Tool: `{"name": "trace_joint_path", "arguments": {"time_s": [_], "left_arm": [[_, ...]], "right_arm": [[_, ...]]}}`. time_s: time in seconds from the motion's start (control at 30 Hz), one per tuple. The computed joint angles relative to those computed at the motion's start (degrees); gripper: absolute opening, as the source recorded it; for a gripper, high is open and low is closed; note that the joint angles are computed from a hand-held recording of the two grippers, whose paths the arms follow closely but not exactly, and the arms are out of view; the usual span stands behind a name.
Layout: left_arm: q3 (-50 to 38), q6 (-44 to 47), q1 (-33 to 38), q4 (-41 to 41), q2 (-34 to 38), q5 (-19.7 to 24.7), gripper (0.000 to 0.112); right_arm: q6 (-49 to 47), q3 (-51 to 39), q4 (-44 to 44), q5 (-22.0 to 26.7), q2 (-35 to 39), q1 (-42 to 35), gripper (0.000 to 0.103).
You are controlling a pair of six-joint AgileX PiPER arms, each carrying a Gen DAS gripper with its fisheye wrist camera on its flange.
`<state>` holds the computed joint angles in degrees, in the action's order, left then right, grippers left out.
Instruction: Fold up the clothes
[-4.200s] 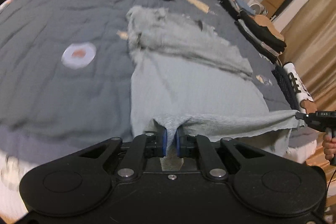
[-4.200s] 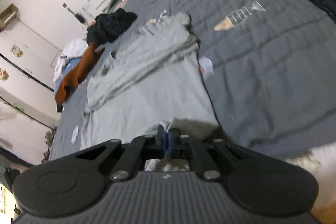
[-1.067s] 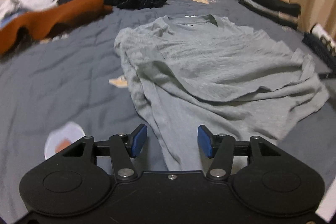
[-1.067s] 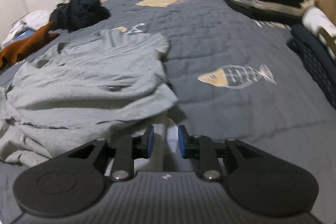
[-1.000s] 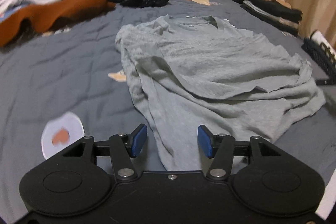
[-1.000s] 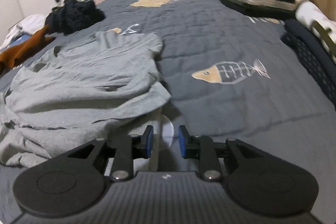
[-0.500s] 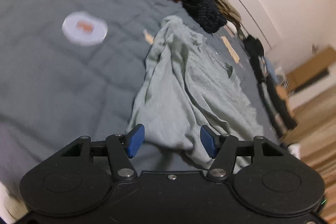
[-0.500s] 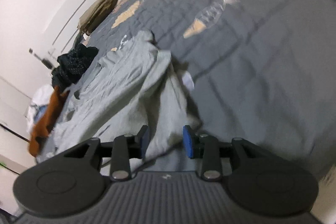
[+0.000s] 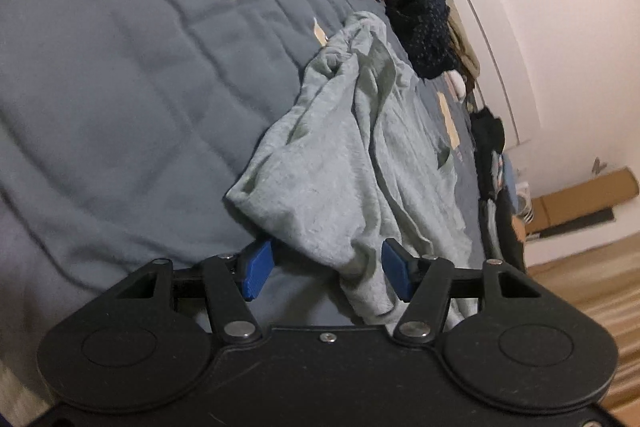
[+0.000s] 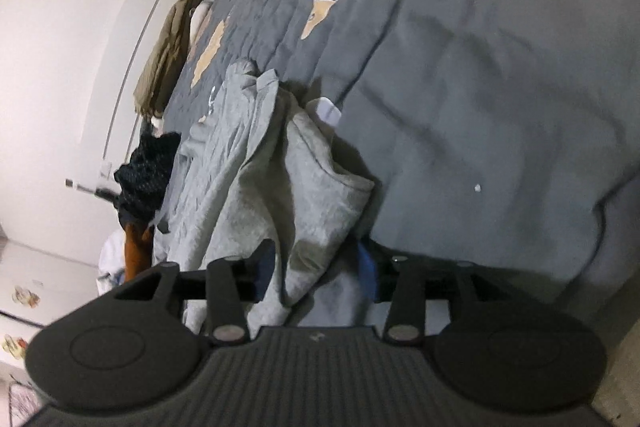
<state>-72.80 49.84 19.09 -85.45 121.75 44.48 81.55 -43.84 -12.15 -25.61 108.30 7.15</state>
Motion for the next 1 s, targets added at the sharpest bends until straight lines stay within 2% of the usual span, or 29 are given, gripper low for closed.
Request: {"name": "trace_joint_path", "arguments": {"time_s": [0.27,0.3,0.33,0.37,0.4,0.5,0.6,0.7,0.77,0.83,0.9,0.93,1.0], "left_arm": [[-2.58,3.58,-1.69,-5.67,2.78,-3.44,0.057],[-2.65,4.81,-1.87,-6.69,2.77,-4.0,0.052],[-2.72,5.69,-2.02,-7.31,2.69,-4.65,0.042],[-2.8,5.58,-2.13,-6.86,2.42,-5.56,0.016],[-2.8,5.47,-2.11,-6.49,2.13,-6.3,0.011],[-2.24,5.53,-0.87,-6.34,0.96,-7.08,0.005],[-2.85,4.61,1.83,-4.92,-0.34,-4.41,0.004],[-4.39,0.0,4.49,2.65,-1.97,-1.88,0.004],[-5.82,-3.17,6.08,8.15,-2.85,-0.01,0.004],[-8.3,-7.18,7.42,15.04,-3.13,2.56,0.004],[-13.4,-12.81,6.99,26.49,-0.73,6.7,0.006],[-14.09,-15.02,6.03,31.12,-0.58,6.25,0.007],[-12.31,-15.27,3.75,37.51,-2.26,1.7,0.02]], "right_arm": [[-3.99,-1.32,7.08,-2.51,2.45,0.72,0.045],[-4.55,-1.74,8.1,-2.9,2.98,0.83,0.043],[-5.9,-2.39,9.16,-2.81,3.41,1.0,0.04],[-7.38,-2.95,10.3,-2.57,3.7,1.15,0.026],[-8.72,-3.39,11.46,-2.37,3.93,1.25,0.003],[-7.76,-1.1,13.45,-6.69,3.19,0.54,0.002],[-8.24,2.55,15.76,-10.6,-0.41,-0.17,0.001],[-5.07,6.16,13.17,-10.21,-5.59,-1.51,0.001],[-3.86,8.02,10.65,-8.47,-8.94,-2.26,0.001],[-5.05,7.61,6.42,-1.26,-11.2,-2.83,0.001],[-4.76,5.93,-0.25,7.7,-12.17,-3.04,0.002],[-2.36,4.39,-5.98,12.78,-11.7,-2.82,0.002],[-1.57,0.67,-11.47,22.24,-10.83,-1.3,0.006]]}}
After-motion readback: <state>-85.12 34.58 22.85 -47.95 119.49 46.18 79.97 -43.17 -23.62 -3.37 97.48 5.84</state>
